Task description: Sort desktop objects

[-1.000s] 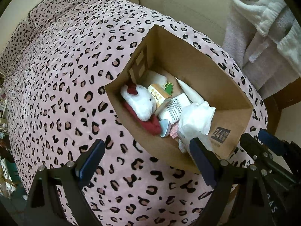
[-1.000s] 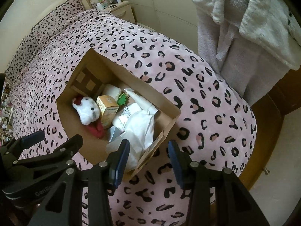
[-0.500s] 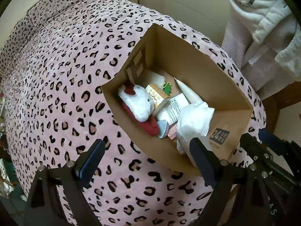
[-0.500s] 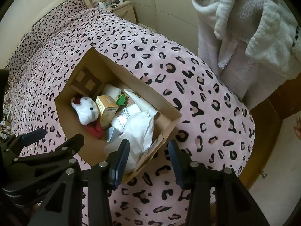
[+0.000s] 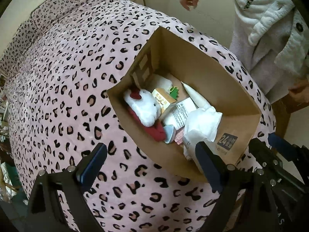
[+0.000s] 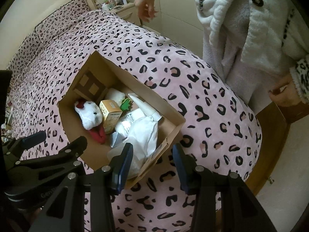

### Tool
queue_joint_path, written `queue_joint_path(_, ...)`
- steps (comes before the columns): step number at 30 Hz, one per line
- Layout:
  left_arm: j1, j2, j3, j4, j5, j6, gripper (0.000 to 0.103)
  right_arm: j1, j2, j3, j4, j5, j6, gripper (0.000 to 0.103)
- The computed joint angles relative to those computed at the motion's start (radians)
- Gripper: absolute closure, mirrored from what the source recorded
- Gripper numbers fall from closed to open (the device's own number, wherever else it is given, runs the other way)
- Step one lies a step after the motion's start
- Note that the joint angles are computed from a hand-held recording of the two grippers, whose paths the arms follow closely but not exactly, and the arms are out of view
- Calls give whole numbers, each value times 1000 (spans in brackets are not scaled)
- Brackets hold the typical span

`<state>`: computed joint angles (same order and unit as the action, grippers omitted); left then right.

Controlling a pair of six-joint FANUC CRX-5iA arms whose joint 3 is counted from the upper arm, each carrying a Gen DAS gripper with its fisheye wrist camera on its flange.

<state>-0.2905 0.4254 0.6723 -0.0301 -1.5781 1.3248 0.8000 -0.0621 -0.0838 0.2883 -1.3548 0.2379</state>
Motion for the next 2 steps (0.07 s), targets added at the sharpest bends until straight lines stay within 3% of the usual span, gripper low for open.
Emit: queue_joint_path(2, -2, -6, -6, -7, 7, -3, 9, 0, 0, 1, -2, 2, 4, 59)
